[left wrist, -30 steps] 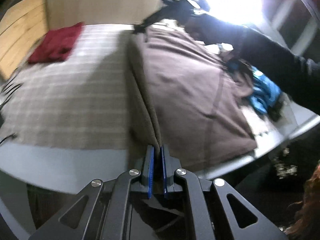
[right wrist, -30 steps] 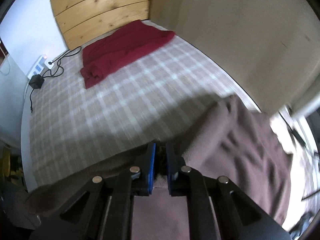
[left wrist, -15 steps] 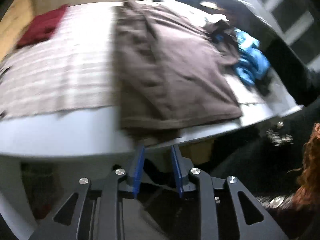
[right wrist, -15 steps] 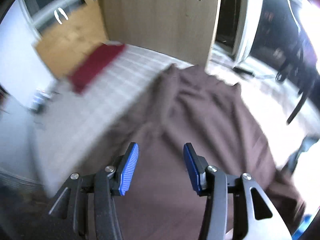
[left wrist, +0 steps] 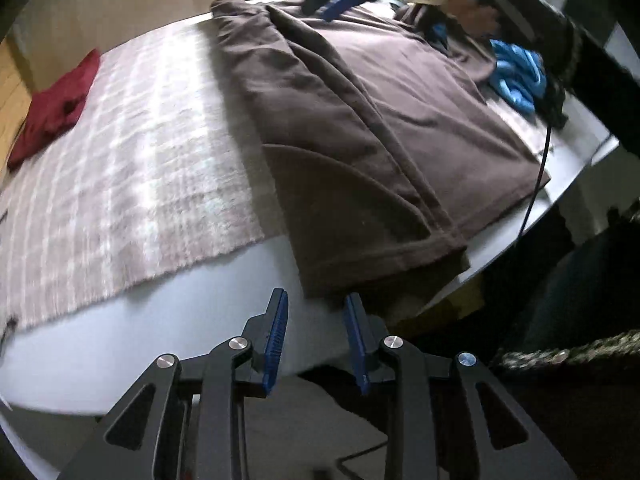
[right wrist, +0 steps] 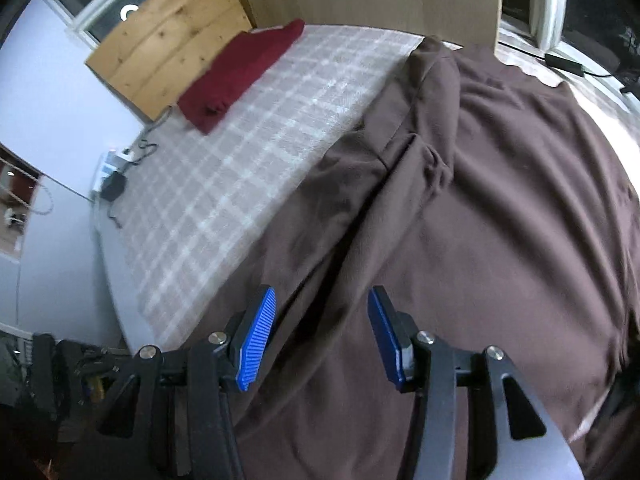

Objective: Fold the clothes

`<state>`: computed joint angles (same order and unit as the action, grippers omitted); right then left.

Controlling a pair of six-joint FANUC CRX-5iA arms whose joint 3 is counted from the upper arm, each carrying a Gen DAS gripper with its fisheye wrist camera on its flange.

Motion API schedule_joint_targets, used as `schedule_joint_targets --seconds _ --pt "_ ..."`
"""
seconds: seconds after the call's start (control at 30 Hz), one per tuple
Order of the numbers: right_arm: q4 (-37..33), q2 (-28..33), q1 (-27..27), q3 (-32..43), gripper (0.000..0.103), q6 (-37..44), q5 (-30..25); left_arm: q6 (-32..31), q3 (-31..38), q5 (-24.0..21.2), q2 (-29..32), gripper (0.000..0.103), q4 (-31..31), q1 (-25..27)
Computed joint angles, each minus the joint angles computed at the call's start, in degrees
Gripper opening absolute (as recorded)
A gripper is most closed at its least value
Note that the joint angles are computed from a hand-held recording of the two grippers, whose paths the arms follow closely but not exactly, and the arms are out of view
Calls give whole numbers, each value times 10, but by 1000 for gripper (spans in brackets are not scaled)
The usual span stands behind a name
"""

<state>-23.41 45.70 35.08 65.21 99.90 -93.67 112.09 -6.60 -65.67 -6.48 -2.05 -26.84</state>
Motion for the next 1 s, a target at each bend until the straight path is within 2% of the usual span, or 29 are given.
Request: schedule_joint_targets --seconds 0.1,0.2,0.23,0.33,0.37,0.43,0.47,0.5,0.57,0.6,0.7,0.73,0.87,1.0 --pt "-14 21 -1 31 48 -17 -22 -18 -11 29 -5 28 16 10" --pt "19 48 11 70 48 -23 -34 -34 -17 52 -6 27 26 16" --pt "26 60 14 89 48 -26 -44 -41 -19 58 -5 26 34 19" --pt "38 112 20 172 48 -42 -95 -59 -22 68 -5 12 48 25" --pt "39 122 22 184 48 -44 -103 -62 -21 69 -5 9 50 25" --pt "41 112 24 157 48 -32 -85 -69 -22 73 -7 7 58 28" --pt "46 99 26 128 46 -21 -67 -71 -24 74 -9 6 64 32" --pt "47 90 26 112 34 -15 -55 -73 -27 73 -12 6 70 35" --pt "39 84 21 102 21 -8 -46 -65 -19 65 -14 5 63 33" --pt "32 85 17 105 16 -9 -47 -58 -14 57 -18 4 56 30" --pt "16 82 6 109 11 -11 -45 -20 1 31 -33 4 31 20" --pt "17 68 5 86 11 -7 -28 -1 -1 30 -44 3 24 16" --pt "17 44 2 33 11 4 2 87 -62 91 -81 3 38 8" --pt "-2 61 -3 54 13 -15 -15 147 -82 116 -71 3 29 -8"
